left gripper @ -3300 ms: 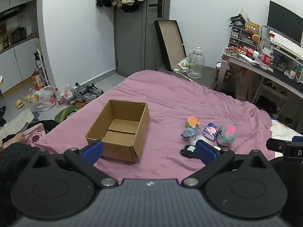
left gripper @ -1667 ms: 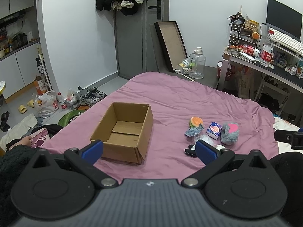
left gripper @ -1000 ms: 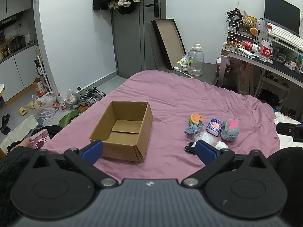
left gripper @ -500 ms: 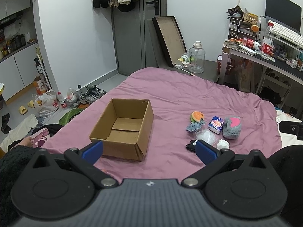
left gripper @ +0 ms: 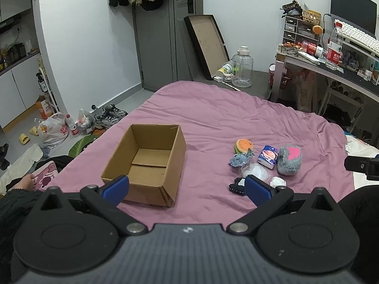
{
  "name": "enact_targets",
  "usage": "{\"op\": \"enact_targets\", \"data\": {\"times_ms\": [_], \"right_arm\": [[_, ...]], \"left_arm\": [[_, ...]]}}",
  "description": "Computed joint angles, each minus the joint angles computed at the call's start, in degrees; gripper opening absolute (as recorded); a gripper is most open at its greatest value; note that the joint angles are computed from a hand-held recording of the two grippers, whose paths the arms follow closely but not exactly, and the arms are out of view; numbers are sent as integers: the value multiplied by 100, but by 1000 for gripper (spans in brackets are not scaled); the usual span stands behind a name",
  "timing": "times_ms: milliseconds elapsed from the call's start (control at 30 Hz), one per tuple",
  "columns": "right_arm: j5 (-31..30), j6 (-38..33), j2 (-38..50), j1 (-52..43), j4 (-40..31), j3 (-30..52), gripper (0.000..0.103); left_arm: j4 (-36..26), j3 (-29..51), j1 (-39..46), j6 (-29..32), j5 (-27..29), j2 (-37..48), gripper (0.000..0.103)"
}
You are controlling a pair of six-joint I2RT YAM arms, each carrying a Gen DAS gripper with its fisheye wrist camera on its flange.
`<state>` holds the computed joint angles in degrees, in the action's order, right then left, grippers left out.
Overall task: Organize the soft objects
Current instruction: 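Grasp the black patch with the left gripper while the right gripper grasps the white cloth bundle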
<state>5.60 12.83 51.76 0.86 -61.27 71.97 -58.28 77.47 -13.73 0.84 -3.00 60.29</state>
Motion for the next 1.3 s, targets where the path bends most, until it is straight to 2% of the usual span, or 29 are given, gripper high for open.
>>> {"op": "enact_targets", "data": {"times_ms": [367, 633, 833, 1067, 1300], "right_arm": [[-659, -307, 346, -707, 575, -414, 103], [-1342, -221, 618, -1353, 1024, -782, 103], [-1443, -259, 815, -1548, 1379, -928, 103], [-2037, -87, 1144, -2083, 1684, -1180, 99], [-2393, 41, 1557, -2216, 1975, -1267, 97]], "left_arm": [[288, 151, -654, -328, -461, 796, 103], [663, 56, -905, -487, -570, 1223, 102], [963, 94, -1031, -826, -489, 1588, 100], [1254, 131, -1258, -917, -486, 2089, 99], [1405, 178, -1313, -1038, -334, 2545, 87]]}}
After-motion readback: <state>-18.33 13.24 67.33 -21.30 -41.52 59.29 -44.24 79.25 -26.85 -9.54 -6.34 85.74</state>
